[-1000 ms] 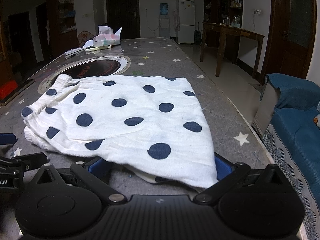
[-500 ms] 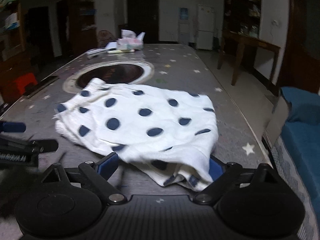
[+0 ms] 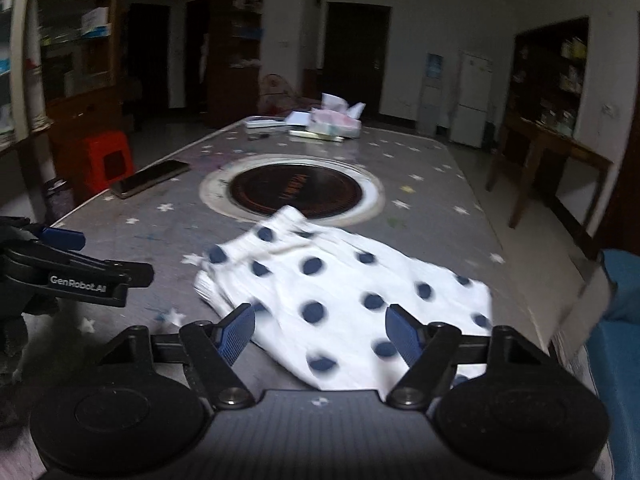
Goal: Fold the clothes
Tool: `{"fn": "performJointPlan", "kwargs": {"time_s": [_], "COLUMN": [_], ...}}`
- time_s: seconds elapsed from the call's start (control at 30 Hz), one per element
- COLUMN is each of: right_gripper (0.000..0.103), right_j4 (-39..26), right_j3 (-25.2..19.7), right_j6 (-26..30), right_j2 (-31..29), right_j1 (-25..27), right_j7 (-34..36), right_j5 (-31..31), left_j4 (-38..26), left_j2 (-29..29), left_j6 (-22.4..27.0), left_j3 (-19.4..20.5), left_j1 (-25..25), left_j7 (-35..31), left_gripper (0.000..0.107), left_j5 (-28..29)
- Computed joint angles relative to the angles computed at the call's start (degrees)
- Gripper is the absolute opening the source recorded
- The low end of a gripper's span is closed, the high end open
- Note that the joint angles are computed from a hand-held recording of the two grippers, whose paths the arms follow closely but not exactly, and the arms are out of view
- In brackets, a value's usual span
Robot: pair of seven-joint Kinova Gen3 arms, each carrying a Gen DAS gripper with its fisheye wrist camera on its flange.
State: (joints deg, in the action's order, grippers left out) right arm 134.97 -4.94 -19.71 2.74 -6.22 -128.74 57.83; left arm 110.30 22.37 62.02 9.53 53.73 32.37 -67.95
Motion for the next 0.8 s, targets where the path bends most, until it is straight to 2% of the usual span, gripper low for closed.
{"fn": "performJointPlan", "kwargs": {"time_s": [0.1, 0.13, 0.2, 0.27, 0.33, 0.37, 0.4, 0.43, 0.63, 0.8], "right_gripper": [0.070, 0.061, 0.055, 0.051, 0.032, 0.027, 0.012, 0.008, 0.005, 0.007], "right_j4": [-2.88, -4.13, -6.40, -8.32, -9.07, -8.91, -8.31, -7.58, -2.77, -2.38], "right_j3": [-6.53, -9.18, -14.49, -18.41, -18.09, -16.34, -13.68, -11.03, 4.90, 18.17], "right_j6": [1.61, 2.50, 5.35, 8.52, 9.62, 9.09, 7.90, 6.69, -0.51, 1.16], "right_j2": [2.55, 3.84, 6.53, 9.34, 11.00, 11.33, 10.97, 10.28, 3.75, 0.97], "right_j1": [2.97, 4.33, 6.80, 7.95, 6.49, 4.89, 2.88, 1.07, -7.78, -15.94], "right_j7": [-3.01, -4.04, -4.18, -1.23, 2.95, 5.00, 6.67, 8.52, 20.43, 30.04], "right_j5": [3.49, 4.82, 4.97, 1.65, -3.01, -5.34, -7.67, -10.00, -23.98, -35.63], "left_j4": [0.68, 0.89, 1.57, 2.20, 2.82, 3.12, 3.26, 3.39, 2.74, -0.63], "left_j2": [-0.49, -0.57, -0.98, -1.36, -1.67, -1.81, -1.87, -1.93, -1.90, -0.57], "left_j6": [0.22, 0.42, 0.27, 0.09, -0.74, -1.17, -1.71, -2.25, -6.29, -8.50], "left_j3": [0.04, 0.08, 0.14, 0.27, 0.41, 0.47, 0.54, 0.58, 0.57, -0.20], "left_j1": [-0.18, -0.19, -0.37, -0.64, -1.11, -1.33, -1.58, -1.81, -3.17, -4.09], "left_j7": [0.22, 0.36, 1.07, 1.58, 1.85, 1.98, 1.96, 1.94, -0.30, -5.19], "left_gripper": [0.103, 0.103, 0.103, 0.103, 0.103, 0.103, 0.103, 0.103, 0.103, 0.103], "left_j5": [0.65, 0.87, 1.02, 1.15, 0.76, 0.57, 0.23, -0.11, -3.26, -5.47]}}
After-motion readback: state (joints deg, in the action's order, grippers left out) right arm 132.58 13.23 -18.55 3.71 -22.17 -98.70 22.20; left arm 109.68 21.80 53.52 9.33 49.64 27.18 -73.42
